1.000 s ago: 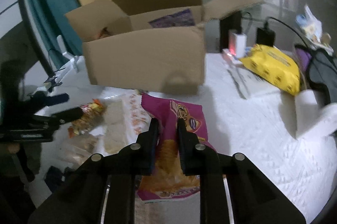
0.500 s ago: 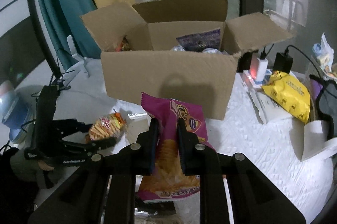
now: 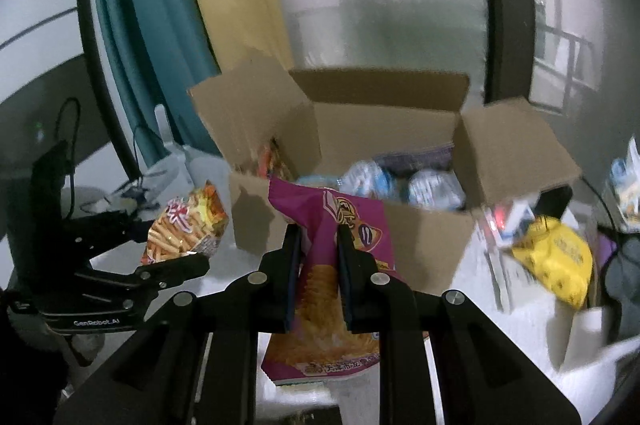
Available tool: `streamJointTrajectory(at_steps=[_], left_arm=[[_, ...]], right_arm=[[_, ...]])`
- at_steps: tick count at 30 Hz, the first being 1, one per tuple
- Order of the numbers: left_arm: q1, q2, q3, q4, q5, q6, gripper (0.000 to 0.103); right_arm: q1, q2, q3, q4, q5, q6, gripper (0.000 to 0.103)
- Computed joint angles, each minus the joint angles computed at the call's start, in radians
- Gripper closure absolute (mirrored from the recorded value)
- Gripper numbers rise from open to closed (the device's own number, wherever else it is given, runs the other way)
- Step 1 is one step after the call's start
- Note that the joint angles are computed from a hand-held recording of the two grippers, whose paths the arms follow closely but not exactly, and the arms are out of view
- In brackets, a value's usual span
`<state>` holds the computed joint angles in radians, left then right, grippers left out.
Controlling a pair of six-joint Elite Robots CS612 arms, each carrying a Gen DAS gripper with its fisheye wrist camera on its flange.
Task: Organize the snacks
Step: 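Carry both bags into the cardboard box and open both tools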
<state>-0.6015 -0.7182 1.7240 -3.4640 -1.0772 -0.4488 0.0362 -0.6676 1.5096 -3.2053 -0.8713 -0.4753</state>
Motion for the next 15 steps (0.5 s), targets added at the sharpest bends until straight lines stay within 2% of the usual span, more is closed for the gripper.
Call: streamJointTrajectory(at_steps=[5,15], left_arm=[[0.016,-0.002,-0.036,-0.002,0.023,0.045,0.047],[0.064,0.055,-0.189,0.068,0.03,0.059,0.046]], right_arm=[[0.009,0.017,-0.048,-0.015,0.029,0.016,0.084],[0.018,0.08,-0.186,-0.01,0.019,0.072,0.084]])
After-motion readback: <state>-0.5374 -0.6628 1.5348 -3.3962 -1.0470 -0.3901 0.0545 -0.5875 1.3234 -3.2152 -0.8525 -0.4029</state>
